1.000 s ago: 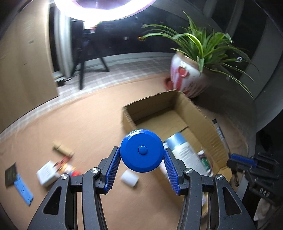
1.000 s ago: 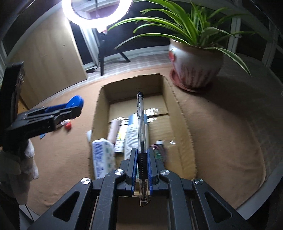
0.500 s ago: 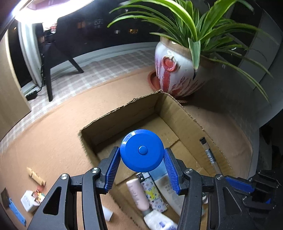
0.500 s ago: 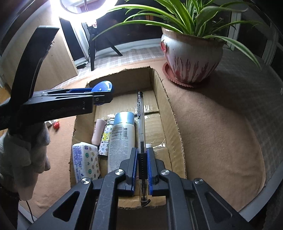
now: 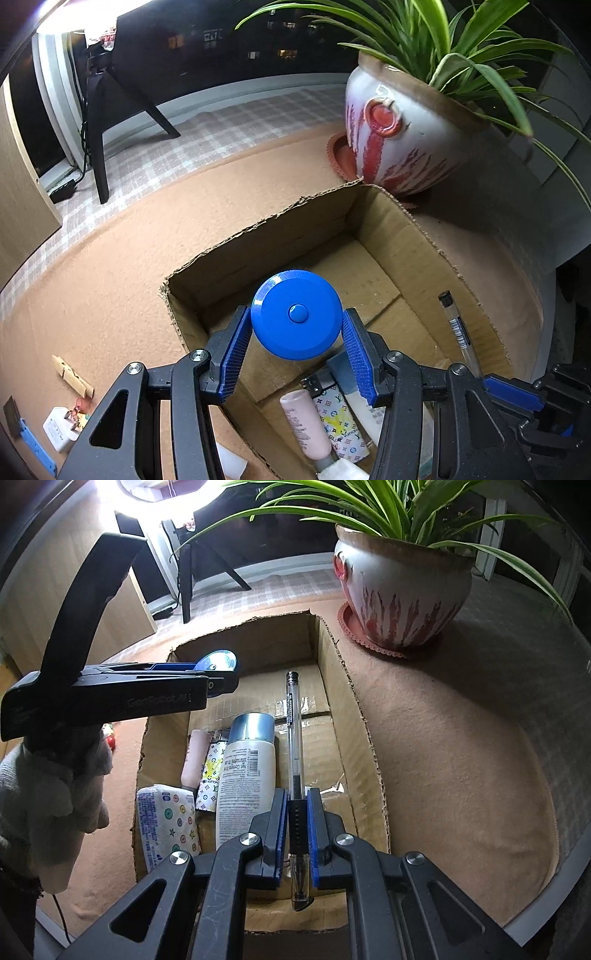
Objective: Organize objects
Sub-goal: 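Carry tape measure and pen into the box and open both grippers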
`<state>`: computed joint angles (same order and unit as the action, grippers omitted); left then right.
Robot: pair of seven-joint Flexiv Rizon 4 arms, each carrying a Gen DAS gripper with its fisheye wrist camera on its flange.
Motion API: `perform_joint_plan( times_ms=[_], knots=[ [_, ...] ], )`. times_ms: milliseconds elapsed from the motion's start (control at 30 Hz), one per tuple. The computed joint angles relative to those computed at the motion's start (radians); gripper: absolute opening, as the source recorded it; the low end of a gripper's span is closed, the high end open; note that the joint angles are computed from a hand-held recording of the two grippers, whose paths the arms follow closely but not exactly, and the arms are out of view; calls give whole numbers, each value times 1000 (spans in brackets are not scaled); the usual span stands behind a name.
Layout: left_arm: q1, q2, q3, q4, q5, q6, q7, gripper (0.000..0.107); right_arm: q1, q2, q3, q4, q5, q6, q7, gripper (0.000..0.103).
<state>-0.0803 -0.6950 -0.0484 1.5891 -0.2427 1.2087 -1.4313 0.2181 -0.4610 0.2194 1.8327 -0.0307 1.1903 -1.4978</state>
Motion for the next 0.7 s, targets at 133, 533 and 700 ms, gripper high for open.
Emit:
perform_joint_plan(
  times_ms=[133, 533, 700],
  knots=[
    [-3, -9, 7, -11, 5, -5, -7, 54, 5, -4, -4, -5, -4, -5, 3, 9],
    [-9, -15, 15, -21, 19, -13, -22, 54, 5, -15, -8, -16, -7, -20, 9, 9],
    [-12, -15, 21, -23, 28, -13, -28, 54, 9, -16, -12, -15, -13, -19, 15, 9]
  ],
)
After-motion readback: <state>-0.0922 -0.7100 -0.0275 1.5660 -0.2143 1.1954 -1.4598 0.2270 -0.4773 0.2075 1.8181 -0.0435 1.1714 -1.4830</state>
